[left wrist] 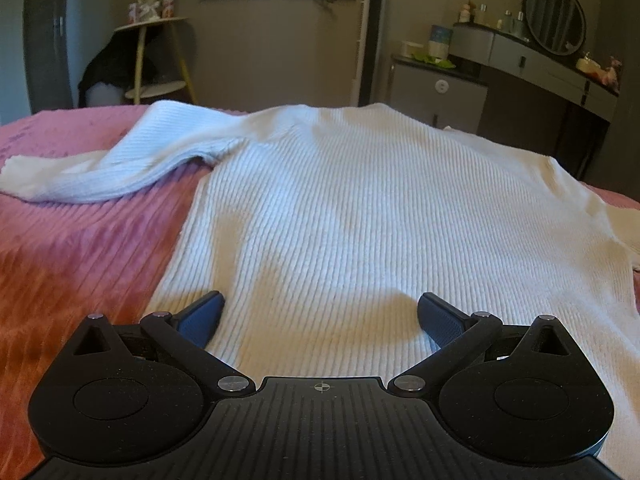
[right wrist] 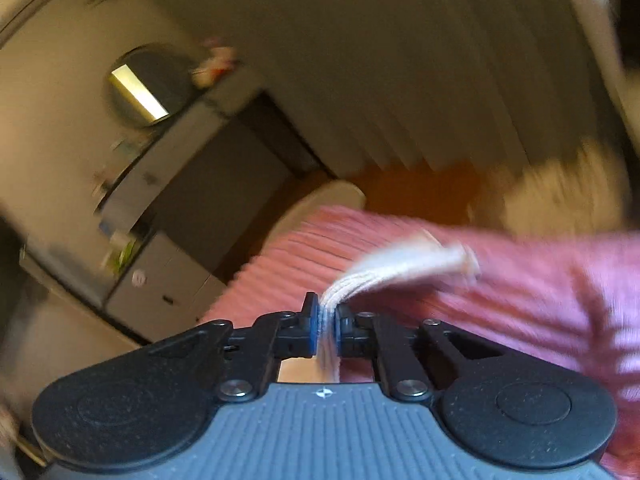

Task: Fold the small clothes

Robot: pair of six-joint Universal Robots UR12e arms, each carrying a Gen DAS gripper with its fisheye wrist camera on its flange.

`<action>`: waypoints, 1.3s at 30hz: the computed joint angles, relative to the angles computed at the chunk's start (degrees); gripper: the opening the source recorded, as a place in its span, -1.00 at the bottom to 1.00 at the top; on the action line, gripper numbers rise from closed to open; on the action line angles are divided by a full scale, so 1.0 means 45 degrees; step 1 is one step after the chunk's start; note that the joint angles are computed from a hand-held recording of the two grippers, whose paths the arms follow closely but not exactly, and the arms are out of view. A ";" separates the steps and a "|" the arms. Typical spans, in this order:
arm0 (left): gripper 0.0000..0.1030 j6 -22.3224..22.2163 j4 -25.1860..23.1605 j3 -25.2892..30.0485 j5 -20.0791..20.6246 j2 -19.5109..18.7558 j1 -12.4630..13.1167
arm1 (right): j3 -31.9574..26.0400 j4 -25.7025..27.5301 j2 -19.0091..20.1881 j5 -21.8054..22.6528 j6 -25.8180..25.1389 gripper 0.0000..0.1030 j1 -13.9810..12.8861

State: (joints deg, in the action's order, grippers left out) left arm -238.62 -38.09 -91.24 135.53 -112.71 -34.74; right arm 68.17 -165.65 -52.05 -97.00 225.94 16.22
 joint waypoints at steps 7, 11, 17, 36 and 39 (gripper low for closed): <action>1.00 0.0287 0.0582 -0.0418 -0.0522 0.0429 0.0058 | -0.1671 -0.1585 0.0259 0.0583 -0.5469 -0.86 0.1426; 1.00 -0.0063 0.0546 -0.0649 -0.0874 0.0780 0.0222 | -0.2114 -0.1964 0.0343 0.2891 -0.6992 -0.86 0.2193; 1.00 -0.0622 0.1129 -0.1212 -0.0734 0.1210 0.0435 | -0.1790 0.0249 0.0405 0.5122 -0.6981 -0.46 0.3167; 1.00 0.1524 0.5469 -0.1647 -0.3576 0.0973 0.1404 | 0.0936 -0.1700 0.0016 0.4021 0.0040 0.03 0.2298; 1.00 0.2277 0.5420 -0.1299 -0.4007 0.0785 0.1515 | 0.1054 -0.2377 0.0087 0.4125 0.0522 0.00 0.2178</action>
